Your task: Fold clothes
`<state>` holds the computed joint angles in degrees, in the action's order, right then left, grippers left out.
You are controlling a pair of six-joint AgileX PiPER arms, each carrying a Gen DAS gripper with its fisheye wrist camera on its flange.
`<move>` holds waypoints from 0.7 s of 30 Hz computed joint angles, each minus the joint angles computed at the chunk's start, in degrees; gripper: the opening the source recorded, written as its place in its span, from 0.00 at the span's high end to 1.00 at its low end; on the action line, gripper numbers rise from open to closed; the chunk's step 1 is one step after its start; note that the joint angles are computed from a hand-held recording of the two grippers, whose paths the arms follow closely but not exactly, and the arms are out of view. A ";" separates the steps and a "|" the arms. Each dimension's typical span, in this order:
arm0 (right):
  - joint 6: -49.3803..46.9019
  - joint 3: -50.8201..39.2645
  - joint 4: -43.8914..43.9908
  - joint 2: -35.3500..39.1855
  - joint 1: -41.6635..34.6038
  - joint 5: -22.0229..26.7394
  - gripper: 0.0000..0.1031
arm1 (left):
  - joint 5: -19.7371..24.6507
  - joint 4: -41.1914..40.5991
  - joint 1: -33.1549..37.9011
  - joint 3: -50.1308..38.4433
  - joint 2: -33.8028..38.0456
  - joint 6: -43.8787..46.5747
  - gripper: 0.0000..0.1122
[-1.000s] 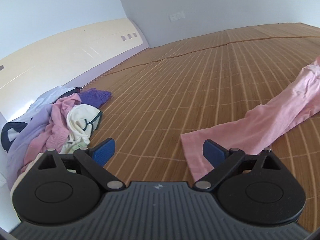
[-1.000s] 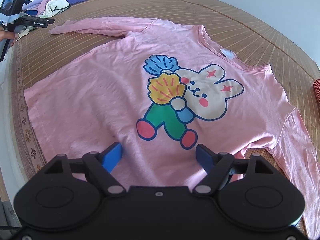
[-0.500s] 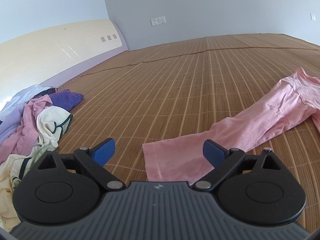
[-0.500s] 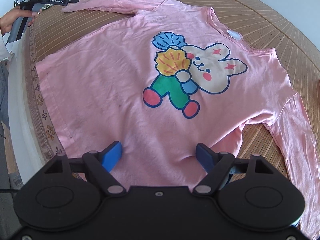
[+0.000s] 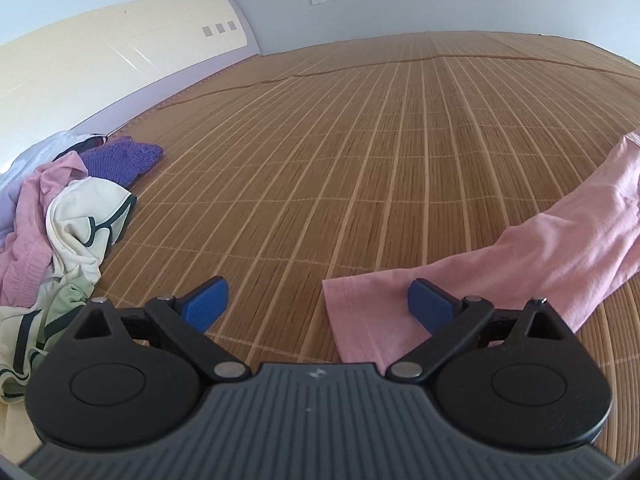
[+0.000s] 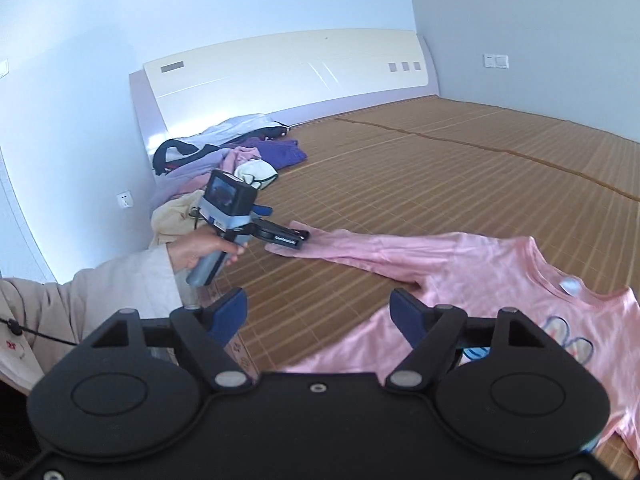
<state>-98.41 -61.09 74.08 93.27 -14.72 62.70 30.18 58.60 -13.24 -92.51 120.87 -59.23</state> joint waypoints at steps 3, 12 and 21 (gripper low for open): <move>4.95 -7.38 -4.09 4.10 15.21 -14.83 0.23 | -1.46 -5.45 2.32 -3.54 1.84 6.12 0.10; 37.23 -44.12 -34.31 36.32 37.62 -33.17 0.37 | -4.27 -14.46 5.55 -9.96 5.48 18.22 0.08; 45.50 -55.85 -37.95 44.95 37.37 -23.90 0.31 | -2.56 -10.04 6.30 -14.52 8.53 16.27 0.08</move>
<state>-52.92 -116.94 36.13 138.23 22.66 38.80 27.62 48.55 -6.93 -107.03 129.40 -42.96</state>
